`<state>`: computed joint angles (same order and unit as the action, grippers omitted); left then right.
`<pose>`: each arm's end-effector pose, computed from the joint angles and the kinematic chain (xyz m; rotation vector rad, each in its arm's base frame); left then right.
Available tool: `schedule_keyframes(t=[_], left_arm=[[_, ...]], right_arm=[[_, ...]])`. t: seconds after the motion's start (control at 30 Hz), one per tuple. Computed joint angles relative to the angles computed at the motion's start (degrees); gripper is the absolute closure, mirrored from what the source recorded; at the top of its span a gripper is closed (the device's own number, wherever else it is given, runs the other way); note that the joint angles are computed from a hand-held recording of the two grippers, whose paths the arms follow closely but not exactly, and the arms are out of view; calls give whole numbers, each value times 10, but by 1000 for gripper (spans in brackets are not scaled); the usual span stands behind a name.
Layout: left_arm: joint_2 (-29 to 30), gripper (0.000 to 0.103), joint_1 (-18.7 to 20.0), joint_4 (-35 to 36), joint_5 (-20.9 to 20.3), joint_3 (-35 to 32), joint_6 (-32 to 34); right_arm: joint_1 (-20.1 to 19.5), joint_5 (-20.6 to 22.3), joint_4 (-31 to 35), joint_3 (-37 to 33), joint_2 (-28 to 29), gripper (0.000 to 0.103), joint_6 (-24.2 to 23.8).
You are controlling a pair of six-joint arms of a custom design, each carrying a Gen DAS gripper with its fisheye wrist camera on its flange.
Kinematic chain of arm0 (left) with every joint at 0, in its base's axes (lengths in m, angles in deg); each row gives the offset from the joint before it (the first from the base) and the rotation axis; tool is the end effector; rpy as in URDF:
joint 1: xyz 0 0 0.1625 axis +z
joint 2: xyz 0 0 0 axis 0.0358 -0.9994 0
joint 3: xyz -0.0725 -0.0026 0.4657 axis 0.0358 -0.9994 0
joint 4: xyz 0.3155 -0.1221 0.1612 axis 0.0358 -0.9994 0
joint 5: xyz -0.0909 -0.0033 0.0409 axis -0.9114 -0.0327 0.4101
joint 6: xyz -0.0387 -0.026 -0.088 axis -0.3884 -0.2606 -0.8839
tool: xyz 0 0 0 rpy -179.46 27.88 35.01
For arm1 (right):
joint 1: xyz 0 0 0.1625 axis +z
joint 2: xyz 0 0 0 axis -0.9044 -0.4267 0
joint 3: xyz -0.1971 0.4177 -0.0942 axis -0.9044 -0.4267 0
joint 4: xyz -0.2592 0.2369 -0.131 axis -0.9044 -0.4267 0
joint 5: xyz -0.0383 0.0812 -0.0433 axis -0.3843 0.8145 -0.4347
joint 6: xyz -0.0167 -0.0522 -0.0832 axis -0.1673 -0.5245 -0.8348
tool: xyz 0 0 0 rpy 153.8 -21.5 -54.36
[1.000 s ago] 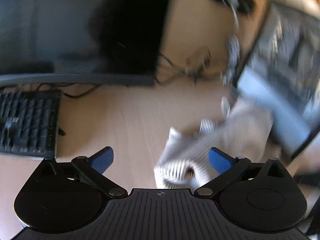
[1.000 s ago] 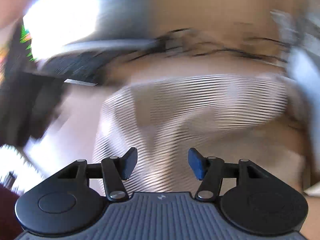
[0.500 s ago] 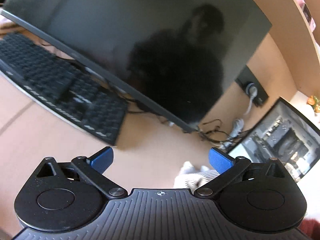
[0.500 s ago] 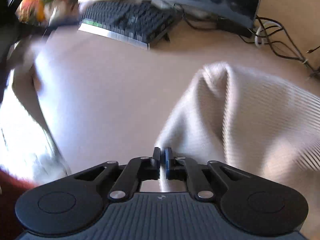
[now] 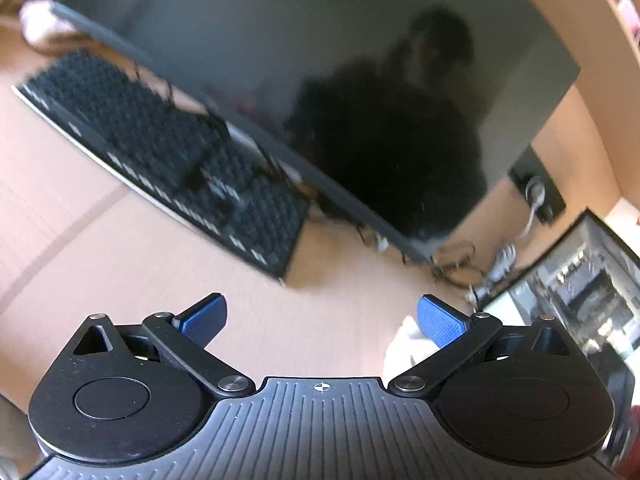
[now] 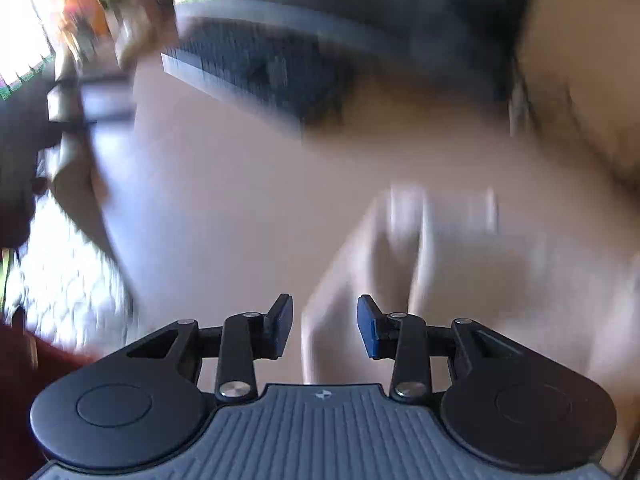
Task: Fold clothes
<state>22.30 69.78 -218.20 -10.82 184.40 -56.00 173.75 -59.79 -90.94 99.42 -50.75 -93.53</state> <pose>-0.0510 -0.6023 0.2596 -0.5496 -2.9214 0.9614 0.2636 -0.5431 0.0830 0.5828 -2.4018 0.3950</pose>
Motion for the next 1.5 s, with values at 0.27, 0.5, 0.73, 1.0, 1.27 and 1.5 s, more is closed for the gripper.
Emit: schedule_keyframes(t=[0.27,0.5,0.73,1.0,1.27,1.5], left_arm=[[34,0,-53,103,88,-21,19],[8,0,-76,84,133,2,68],[-28,0,-75,41,171,28,66],[-53,0,-71,8,214,45,53],[-49,0,-81,0,231,47,46],[-17,0,-94,32,211,26,50]], right_arm=[[5,-82,29,72,2,59,78],[-2,-77,-16,61,16,63,67],[-16,-68,-36,4,40,95,54],[-9,133,-63,-139,68,96,54],[4,166,-133,-199,82,80,45],[-3,22,-181,-114,46,58,-34]])
